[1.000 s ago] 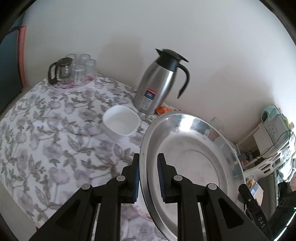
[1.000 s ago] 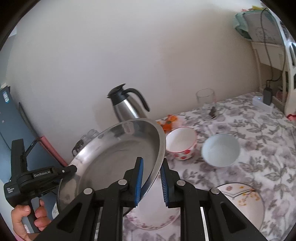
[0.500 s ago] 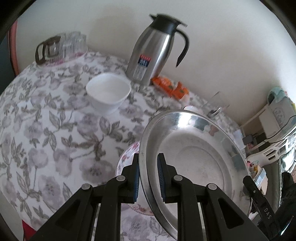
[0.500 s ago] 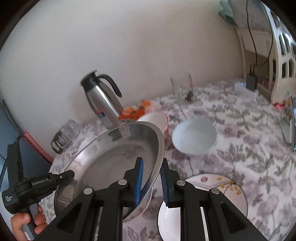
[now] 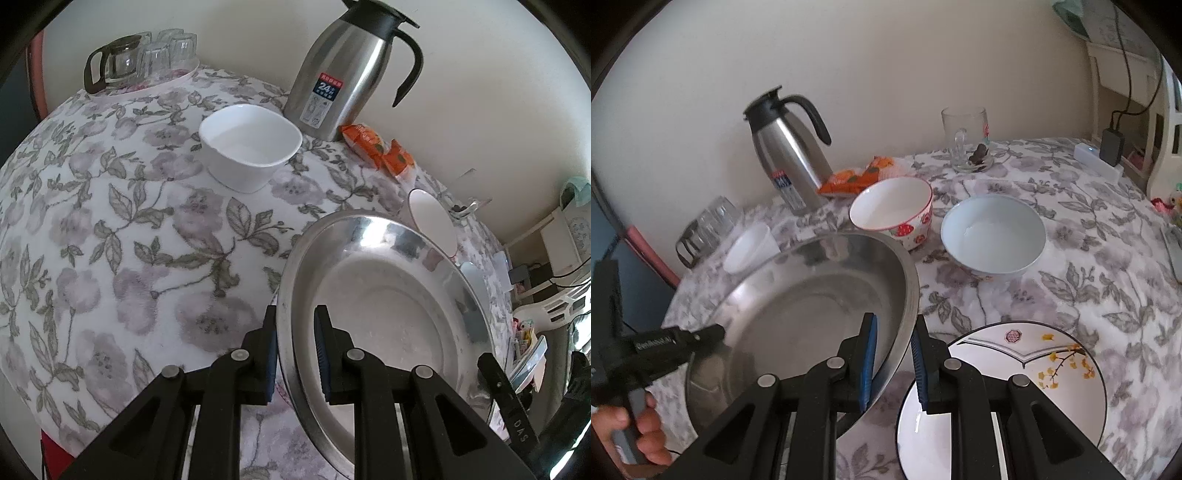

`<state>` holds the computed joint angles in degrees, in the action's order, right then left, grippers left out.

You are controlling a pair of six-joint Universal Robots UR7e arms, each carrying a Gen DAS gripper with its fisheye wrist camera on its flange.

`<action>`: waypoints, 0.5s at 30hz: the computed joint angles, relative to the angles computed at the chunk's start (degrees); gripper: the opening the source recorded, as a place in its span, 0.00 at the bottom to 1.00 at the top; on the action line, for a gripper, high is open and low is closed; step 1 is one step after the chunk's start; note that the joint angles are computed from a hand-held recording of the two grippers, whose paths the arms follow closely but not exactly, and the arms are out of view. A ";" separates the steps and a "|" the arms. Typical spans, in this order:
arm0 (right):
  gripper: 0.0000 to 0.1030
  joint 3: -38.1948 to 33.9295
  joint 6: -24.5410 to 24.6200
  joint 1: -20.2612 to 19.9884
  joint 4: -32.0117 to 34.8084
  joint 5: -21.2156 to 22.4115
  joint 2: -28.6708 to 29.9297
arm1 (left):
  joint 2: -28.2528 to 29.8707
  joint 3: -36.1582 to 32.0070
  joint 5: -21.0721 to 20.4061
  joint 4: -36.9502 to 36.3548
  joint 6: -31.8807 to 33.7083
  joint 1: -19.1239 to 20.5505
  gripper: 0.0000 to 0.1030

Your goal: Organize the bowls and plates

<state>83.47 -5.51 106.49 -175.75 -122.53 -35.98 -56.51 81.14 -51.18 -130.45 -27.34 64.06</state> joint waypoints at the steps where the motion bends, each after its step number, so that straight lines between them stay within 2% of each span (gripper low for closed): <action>1: 0.19 -0.20 0.15 -0.13 0.26 0.13 0.24 | 0.12 -0.13 0.25 0.18 -0.20 0.12 0.18; 9: 0.20 -1.92 0.63 -0.61 2.38 -0.16 2.15 | 0.61 -0.07 2.00 -1.31 1.04 0.59 0.18; 15: 0.21 -2.79 -0.60 -0.50 3.28 -1.00 3.23 | 1.66 -1.22 2.71 1.03 -0.32 1.51 0.18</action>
<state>80.68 -6.11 105.99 -172.47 -123.53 -32.74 -54.85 79.92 -48.47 -129.42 -27.66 65.56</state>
